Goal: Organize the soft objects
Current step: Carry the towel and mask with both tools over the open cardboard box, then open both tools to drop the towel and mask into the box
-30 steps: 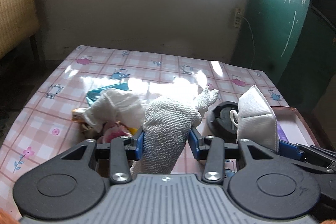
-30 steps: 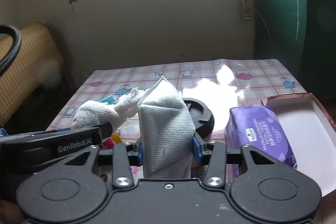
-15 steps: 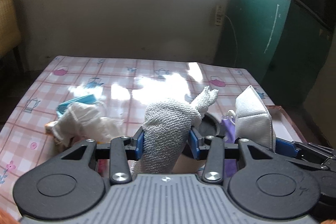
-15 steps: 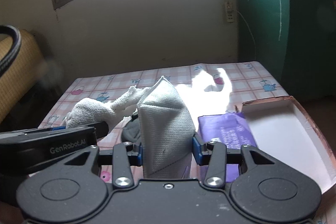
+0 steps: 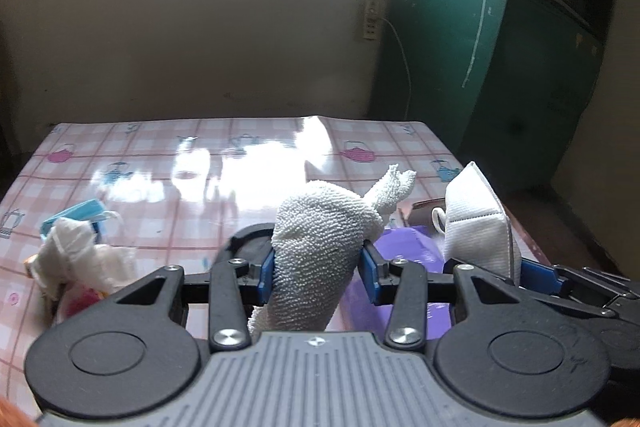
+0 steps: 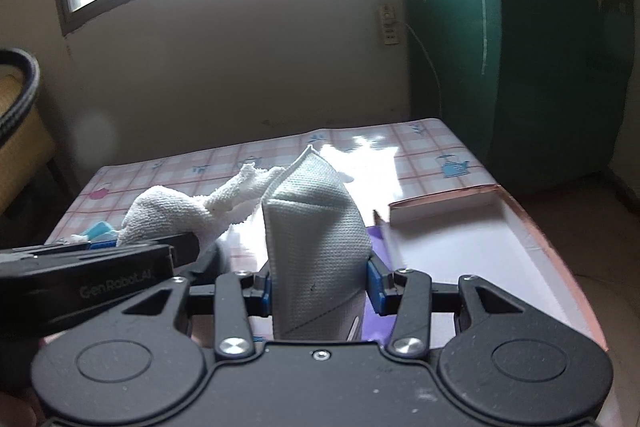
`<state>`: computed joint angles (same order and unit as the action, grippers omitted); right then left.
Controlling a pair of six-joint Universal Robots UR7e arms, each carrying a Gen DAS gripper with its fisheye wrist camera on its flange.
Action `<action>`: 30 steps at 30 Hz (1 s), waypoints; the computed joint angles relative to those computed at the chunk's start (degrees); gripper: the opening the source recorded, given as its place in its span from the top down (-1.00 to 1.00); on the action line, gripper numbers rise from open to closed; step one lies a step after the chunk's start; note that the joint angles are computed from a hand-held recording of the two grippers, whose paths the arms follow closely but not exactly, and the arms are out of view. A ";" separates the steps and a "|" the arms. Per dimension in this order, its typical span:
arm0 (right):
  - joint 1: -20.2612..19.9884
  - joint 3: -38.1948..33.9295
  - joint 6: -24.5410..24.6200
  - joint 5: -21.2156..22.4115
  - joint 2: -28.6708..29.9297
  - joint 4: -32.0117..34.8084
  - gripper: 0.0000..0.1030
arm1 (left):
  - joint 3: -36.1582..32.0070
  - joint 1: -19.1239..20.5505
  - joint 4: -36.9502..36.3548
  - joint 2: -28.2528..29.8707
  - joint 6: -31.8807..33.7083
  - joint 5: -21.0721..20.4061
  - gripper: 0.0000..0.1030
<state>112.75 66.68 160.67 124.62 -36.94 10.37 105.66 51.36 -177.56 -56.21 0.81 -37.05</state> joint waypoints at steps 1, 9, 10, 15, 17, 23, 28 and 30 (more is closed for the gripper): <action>-0.25 0.08 -0.15 0.12 -0.21 -0.07 -0.01 | -0.37 0.01 0.14 0.43 0.01 -0.30 0.15; -2.91 0.49 -0.22 0.26 -1.91 0.14 -0.01 | -2.85 0.18 0.90 3.58 -0.04 -3.16 0.14; -3.30 0.65 -0.30 0.36 -2.21 0.05 -0.01 | -3.50 0.32 1.18 4.19 -0.04 -3.49 0.14; -5.61 -0.62 -1.28 0.99 -3.08 1.84 -0.02 | -5.76 0.21 1.73 7.01 0.76 -5.47 0.14; -6.64 -1.64 -1.24 0.84 -3.28 3.12 -0.02 | -6.79 0.36 2.05 8.14 1.00 -6.25 0.13; -9.48 -5.80 -2.57 0.60 -2.65 7.22 -0.03 | -10.57 1.03 3.06 12.08 2.12 -9.14 0.13; -10.68 -8.87 -3.92 0.16 -1.77 8.38 -0.10 | -13.62 1.69 1.03 15.40 4.30 -10.22 -0.05; -10.94 -9.12 -4.99 0.32 -1.81 6.82 -0.28 | -14.02 2.06 -1.25 16.13 6.15 -11.30 -0.23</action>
<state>101.82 57.56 155.68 124.94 -38.76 17.19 91.64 53.42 -178.81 -40.08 6.96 -48.35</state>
